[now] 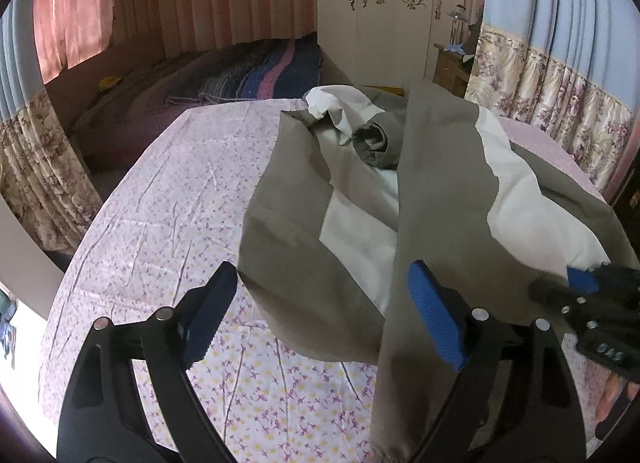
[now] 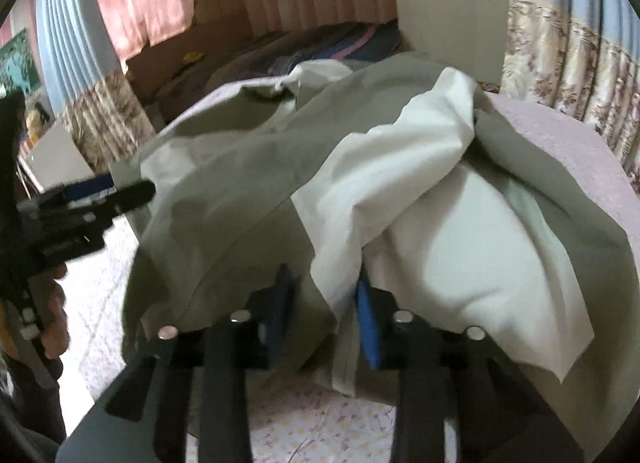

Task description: Fold large clothes

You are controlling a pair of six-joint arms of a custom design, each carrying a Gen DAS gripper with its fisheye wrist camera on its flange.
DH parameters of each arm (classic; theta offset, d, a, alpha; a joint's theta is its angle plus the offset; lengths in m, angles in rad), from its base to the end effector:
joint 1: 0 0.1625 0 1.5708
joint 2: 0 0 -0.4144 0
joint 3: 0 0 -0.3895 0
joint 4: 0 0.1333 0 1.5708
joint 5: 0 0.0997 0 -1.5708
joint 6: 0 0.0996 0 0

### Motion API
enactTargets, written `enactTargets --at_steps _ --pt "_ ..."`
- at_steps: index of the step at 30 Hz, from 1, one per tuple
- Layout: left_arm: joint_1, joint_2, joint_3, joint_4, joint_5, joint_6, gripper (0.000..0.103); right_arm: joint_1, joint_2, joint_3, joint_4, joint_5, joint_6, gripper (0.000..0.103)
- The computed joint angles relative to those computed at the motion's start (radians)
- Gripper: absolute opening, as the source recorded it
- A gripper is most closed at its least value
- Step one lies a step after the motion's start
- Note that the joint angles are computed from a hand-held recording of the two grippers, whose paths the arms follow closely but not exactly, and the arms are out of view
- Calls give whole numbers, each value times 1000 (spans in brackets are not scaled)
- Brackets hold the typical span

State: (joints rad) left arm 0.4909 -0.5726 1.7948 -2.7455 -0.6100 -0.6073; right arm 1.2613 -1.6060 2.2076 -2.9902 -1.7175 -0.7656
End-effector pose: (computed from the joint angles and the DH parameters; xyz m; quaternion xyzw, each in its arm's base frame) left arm -0.4086 -0.4621 -0.0408 0.2182 0.8594 -0.3311 0.3229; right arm -0.0229 -0.4615 0.3616 0.1785 -0.8980 0.3062 0.2608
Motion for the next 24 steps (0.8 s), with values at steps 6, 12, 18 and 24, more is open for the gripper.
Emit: enactTargets --at_steps 6,12,18,24 --pt "12 -11 -18 36 23 -4 90 34 -24 -26 -163 -62 -104 12" --pt "44 10 -76 39 9 59 92 68 61 -201 -530 -275 -367 12" --pt "118 44 -162 70 -105 82 86 -8 274 -581 -689 -429 -580 12" --pt "187 78 -224 98 -263 89 18 -115 371 -738 -551 -486 -491 15"
